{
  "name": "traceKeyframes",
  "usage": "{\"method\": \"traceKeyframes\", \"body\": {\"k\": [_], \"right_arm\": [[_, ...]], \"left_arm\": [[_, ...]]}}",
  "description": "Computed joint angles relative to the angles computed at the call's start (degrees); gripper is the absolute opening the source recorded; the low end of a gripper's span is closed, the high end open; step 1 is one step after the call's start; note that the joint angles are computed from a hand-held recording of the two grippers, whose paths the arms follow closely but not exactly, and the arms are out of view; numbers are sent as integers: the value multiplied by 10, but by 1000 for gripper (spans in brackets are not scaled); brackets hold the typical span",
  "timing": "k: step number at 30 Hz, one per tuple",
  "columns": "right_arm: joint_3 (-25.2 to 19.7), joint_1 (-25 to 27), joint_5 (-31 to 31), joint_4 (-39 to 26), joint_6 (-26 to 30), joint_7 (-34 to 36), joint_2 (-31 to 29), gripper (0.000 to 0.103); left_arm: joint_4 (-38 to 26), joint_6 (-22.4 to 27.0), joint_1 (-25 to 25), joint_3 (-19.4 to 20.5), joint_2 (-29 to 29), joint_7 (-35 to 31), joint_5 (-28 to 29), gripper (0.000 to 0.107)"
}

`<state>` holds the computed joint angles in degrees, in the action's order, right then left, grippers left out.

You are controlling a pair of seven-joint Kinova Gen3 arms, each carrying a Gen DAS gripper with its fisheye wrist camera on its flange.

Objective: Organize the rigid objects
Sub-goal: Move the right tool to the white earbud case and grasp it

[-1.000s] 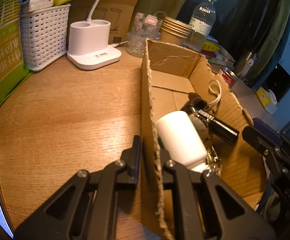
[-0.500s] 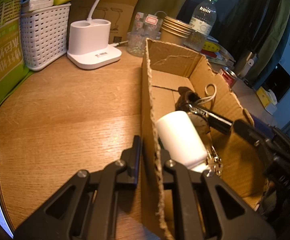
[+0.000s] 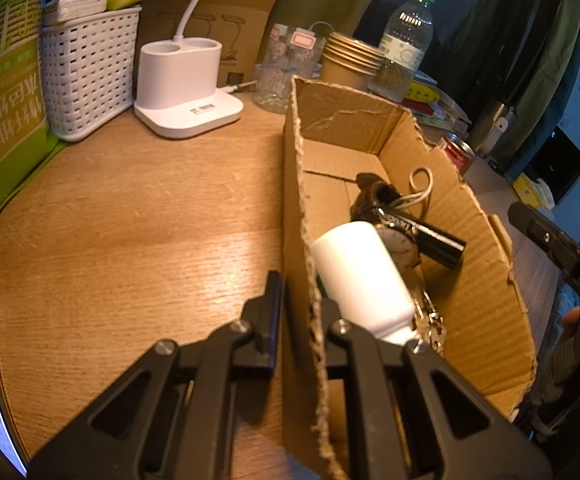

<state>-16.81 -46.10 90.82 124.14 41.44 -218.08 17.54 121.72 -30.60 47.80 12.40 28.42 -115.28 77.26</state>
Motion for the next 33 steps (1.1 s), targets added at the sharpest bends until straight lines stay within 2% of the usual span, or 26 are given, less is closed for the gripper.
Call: {"method": "traceKeyframes", "body": {"k": [10,12,19,28,33], "right_arm": [[17,24,-16,-2,-4,9,19,53],[23,29,-35,-10,-6,26,29,61],[37,35,-43,-13,-19,28,37,62],[66,58,-103,-48,-70,104,52,62],[87,48,-134,-64,-82,141,60,62]], "left_arm": [[0,0,0,0,0,0,0,10],[0,0,0,0,0,0,0,10],[0,0,0,0,0,-1,1,10],[1,0,0,0,0,2,-2,10],[1,0,1,-1,0,2,-2,10]]}}
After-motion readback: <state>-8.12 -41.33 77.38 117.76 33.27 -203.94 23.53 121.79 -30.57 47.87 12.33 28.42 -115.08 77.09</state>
